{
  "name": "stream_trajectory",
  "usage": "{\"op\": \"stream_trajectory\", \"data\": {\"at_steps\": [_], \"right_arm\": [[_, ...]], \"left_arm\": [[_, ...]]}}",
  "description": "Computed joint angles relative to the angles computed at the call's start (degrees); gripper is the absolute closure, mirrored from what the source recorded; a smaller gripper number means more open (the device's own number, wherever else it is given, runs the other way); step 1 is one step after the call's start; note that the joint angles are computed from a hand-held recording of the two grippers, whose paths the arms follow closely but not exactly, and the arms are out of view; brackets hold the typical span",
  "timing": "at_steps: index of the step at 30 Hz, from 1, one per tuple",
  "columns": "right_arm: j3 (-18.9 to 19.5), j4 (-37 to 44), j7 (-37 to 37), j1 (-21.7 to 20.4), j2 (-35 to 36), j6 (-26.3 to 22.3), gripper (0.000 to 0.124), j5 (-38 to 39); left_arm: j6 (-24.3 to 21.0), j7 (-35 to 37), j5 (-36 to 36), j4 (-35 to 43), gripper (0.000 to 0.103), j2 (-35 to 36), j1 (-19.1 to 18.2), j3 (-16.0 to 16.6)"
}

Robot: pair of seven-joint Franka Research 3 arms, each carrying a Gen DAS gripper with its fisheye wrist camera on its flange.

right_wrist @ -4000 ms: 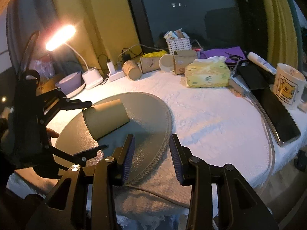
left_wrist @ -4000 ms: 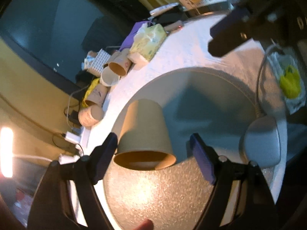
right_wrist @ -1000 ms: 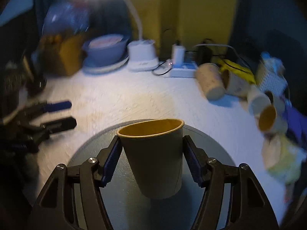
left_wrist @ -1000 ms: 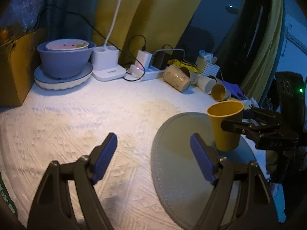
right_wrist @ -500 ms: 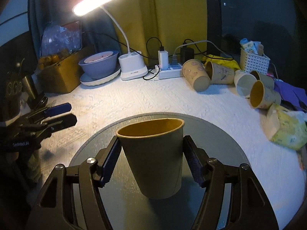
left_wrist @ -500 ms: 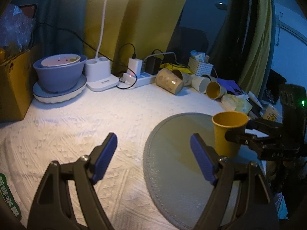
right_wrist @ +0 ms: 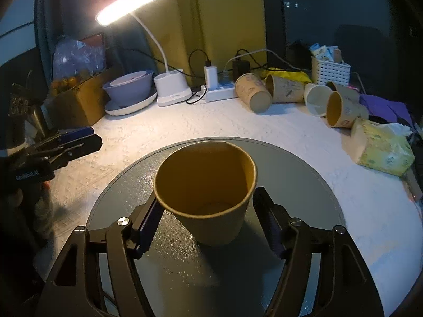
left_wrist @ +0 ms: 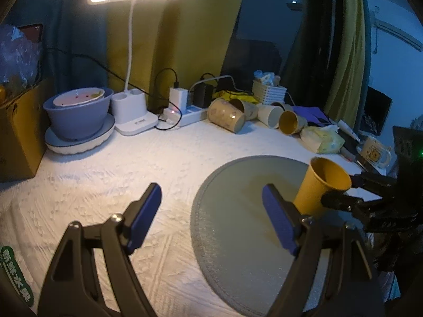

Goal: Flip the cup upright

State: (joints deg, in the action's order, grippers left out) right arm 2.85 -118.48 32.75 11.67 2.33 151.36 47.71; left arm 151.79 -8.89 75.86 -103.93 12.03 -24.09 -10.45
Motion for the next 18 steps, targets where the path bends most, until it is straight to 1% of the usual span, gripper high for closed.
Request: {"op": "stream_trajectory", "data": {"at_steps": [2, 4, 6, 10, 14, 17, 18], "right_arm": [[-0.14, -0.9, 0.22, -0.07, -1.17, -0.14, 0.052, -0.24], [-0.25, -2.3, -0.08, 0.11, -2.77, 0.77, 0.052, -0.42], [-0.46, -3.28, 0.88, 0.37, -4.07, 1.25, 0.052, -2.03], [-0.81, -6.56, 5.65, 0.75, -7.7, 2.93, 0.052, -7.22], [-1.28, -10.24, 10.83, 1.0, -11.53, 4.43, 0.052, -10.81], [-2.18, -12.86, 11.76, 1.66, -14.66, 5.28, 0.052, -11.01], [-2.44, -13.55, 11.92, 1.86, -15.57, 5.44, 0.052, -11.16]], "left_arm": [[-0.12, 0.53, 0.34, 0.12, 0.023, -0.07, -0.38, -0.26], [-1.14, 1.78, 0.27, 0.28, 0.023, -0.23, -1.06, -0.72], [-1.78, 2.86, 0.57, 0.19, 0.023, -0.52, -1.79, -1.22], [-3.19, 4.61, -0.46, -0.15, 0.023, -0.97, -3.12, -2.32], [-3.94, 3.57, -0.56, -0.65, 0.023, -1.66, -4.6, -3.24], [-5.25, 4.04, -0.42, -0.8, 0.023, -2.18, -5.68, -4.01], [-6.55, 4.62, -0.6, -0.69, 0.023, -2.37, -6.21, -4.37]]}}
